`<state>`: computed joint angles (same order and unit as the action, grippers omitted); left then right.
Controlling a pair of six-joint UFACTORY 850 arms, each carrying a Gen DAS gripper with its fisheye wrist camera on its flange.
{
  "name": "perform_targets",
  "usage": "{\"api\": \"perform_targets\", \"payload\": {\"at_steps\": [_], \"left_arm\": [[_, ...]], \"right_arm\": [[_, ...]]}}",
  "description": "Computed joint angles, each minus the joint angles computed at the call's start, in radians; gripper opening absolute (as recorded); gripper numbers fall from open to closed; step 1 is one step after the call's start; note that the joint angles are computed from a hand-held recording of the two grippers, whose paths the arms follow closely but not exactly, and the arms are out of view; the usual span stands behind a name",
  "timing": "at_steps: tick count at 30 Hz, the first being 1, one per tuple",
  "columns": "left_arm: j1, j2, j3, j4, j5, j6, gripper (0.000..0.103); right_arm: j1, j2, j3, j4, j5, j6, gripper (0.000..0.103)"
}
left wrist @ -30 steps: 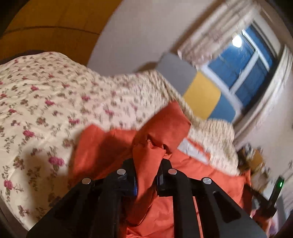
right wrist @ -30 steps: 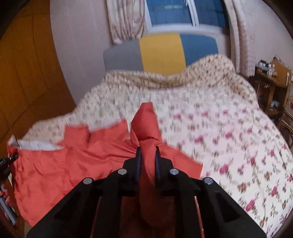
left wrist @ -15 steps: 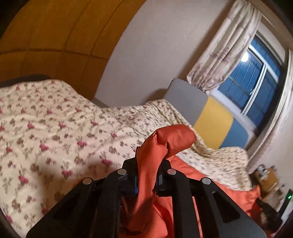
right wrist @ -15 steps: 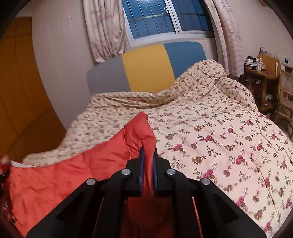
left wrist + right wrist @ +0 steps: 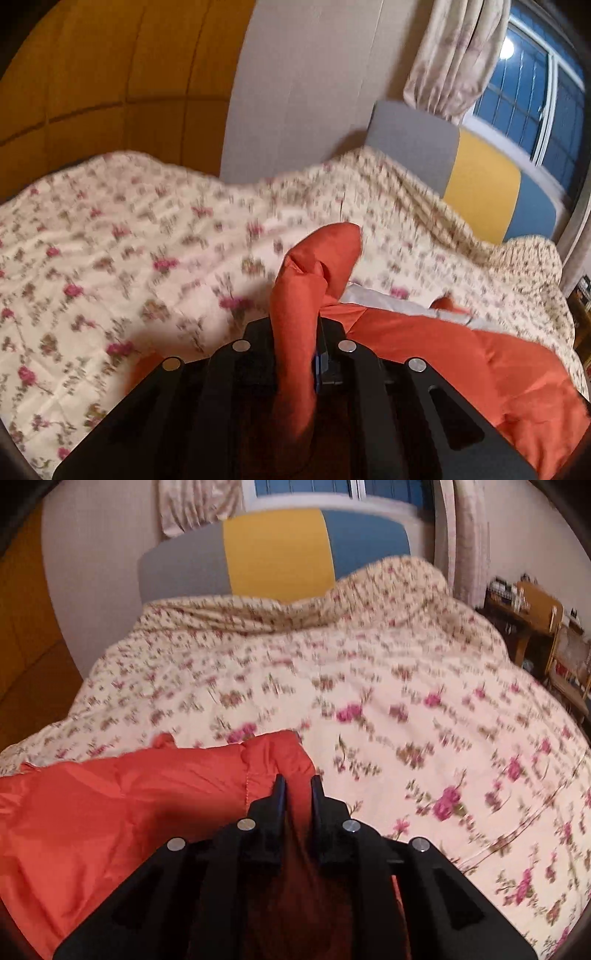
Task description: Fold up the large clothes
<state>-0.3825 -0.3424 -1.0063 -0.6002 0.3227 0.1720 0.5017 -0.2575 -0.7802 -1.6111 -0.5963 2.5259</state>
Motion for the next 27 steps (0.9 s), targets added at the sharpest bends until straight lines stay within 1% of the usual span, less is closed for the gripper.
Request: {"api": "perform_targets", "payload": {"at_steps": [2,5,6,9,12,13,14,15,16,17,18,19,20,21,22,24,25,27], "left_arm": [[0.009,-0.029,-0.026,0.013,-0.042,-0.015,0.021],[0.016,-0.060,-0.055,0.019,-0.087,-0.013,0.024],[0.018,-0.070,-0.066,-0.004,-0.104,0.011,0.026],[0.016,-0.094,-0.100,-0.146,-0.150,0.165,0.027],[0.019,-0.088,-0.096,-0.163,-0.162,0.178,0.029],[0.018,-0.084,-0.095,-0.199,-0.167,0.215,0.029],[0.014,-0.065,-0.084,-0.267,-0.170,0.288,0.029],[0.010,-0.045,-0.070,-0.294,-0.163,0.320,0.031],[-0.003,-0.002,-0.031,-0.279,-0.129,0.309,0.035],[-0.016,0.032,0.003,-0.229,-0.088,0.257,0.044],[-0.036,0.082,0.057,-0.160,-0.021,0.181,0.053],[-0.057,0.130,0.108,-0.109,0.043,0.123,0.057],[-0.087,0.189,0.171,-0.046,0.119,0.057,0.067],[-0.110,0.231,0.212,0.009,0.154,0.006,0.071],[-0.129,0.262,0.239,0.073,0.155,-0.040,0.071],[-0.155,0.287,0.256,0.141,0.125,-0.066,0.071],[-0.165,0.287,0.251,0.167,0.089,-0.066,0.071],[-0.181,0.271,0.233,0.192,0.054,-0.062,0.071]], "right_arm": [[-0.020,-0.019,-0.011,0.017,0.040,-0.023,0.014],[-0.026,-0.040,-0.031,0.065,0.052,-0.074,0.016],[-0.025,-0.047,-0.039,0.085,0.049,-0.097,0.017],[-0.016,-0.063,-0.057,0.135,0.022,-0.154,0.017],[-0.007,-0.074,-0.071,0.174,-0.003,-0.200,0.017],[-0.005,-0.076,-0.073,0.184,-0.011,-0.211,0.017],[-0.003,-0.077,-0.076,0.190,-0.014,-0.217,0.017],[-0.003,-0.078,-0.078,0.194,-0.016,-0.221,0.017],[-0.003,-0.078,-0.079,0.197,-0.019,-0.224,0.018],[-0.001,-0.079,-0.081,0.208,-0.027,-0.232,0.020],[0.000,-0.080,-0.084,0.214,-0.032,-0.237,0.022],[0.001,-0.077,-0.082,0.213,-0.033,-0.234,0.025],[0.001,-0.060,-0.067,0.183,-0.027,-0.201,0.034],[0.004,-0.038,-0.046,0.141,-0.028,-0.149,0.040],[0.015,0.001,-0.009,0.063,-0.045,-0.055,0.050],[0.048,0.058,0.036,-0.020,-0.086,0.039,0.052],[0.071,0.093,0.058,-0.055,-0.101,0.060,0.051],[0.109,0.142,0.084,-0.122,-0.109,0.089,0.051]]}}
